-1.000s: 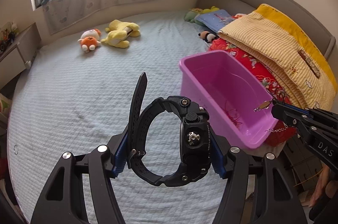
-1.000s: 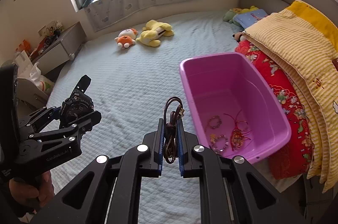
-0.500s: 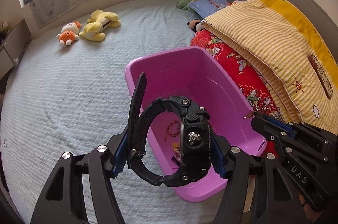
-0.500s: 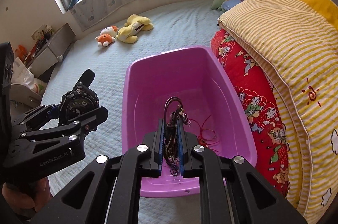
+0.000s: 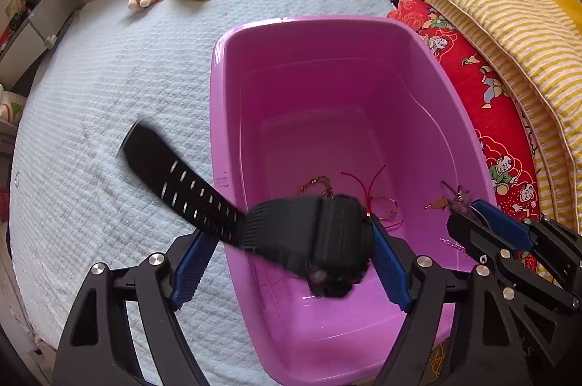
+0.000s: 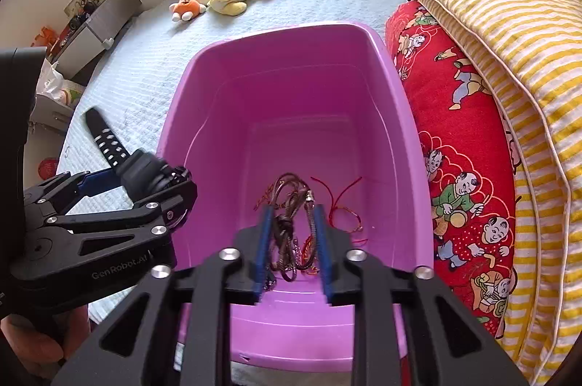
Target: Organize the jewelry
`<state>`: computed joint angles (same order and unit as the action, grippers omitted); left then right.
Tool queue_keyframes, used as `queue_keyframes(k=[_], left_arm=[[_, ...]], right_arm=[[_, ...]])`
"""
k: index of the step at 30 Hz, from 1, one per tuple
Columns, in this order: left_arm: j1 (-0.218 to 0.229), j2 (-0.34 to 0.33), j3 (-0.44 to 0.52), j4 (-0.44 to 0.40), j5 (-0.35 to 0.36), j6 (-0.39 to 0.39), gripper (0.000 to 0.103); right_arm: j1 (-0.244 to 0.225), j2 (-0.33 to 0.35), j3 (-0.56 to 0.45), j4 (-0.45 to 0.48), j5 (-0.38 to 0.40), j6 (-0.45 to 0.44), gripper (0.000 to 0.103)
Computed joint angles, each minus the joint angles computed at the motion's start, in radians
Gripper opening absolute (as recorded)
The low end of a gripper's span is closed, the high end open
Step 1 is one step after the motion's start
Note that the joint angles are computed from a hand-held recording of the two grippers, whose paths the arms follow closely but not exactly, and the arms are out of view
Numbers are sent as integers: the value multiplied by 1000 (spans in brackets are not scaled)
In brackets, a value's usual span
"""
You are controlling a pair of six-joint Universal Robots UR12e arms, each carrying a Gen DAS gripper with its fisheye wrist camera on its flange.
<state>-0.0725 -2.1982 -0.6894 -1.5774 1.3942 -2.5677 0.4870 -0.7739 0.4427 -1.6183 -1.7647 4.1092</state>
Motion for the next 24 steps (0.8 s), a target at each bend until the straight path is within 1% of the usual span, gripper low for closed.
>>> queue_keyframes(k=[1, 5, 8, 12, 17, 20, 24], left_arm=[[-2, 0, -1, -2, 11, -5, 78], [-6, 12, -17, 39, 25, -26, 82], [-7, 3, 8, 21, 29, -47, 87], [-5, -4, 36, -11, 26, -56, 90], [-4, -5, 59, -34, 32, -67, 92], [-1, -8, 77, -57, 30, -78, 93], [1, -3, 78, -58, 34, -86, 94]], right_arm=[[-2, -6, 12, -8, 2, -5, 43], [-9, -15, 23, -3, 23, -17, 48], [-14, -26, 36, -4, 38, -3, 55], [-19, -33, 35, 10, 59, 14, 59], [-19, -17, -20, 71, 71, 25, 64], [-20, -6, -54, 114, 89, 36, 65], [-19, 5, -85, 152, 102, 49, 66]])
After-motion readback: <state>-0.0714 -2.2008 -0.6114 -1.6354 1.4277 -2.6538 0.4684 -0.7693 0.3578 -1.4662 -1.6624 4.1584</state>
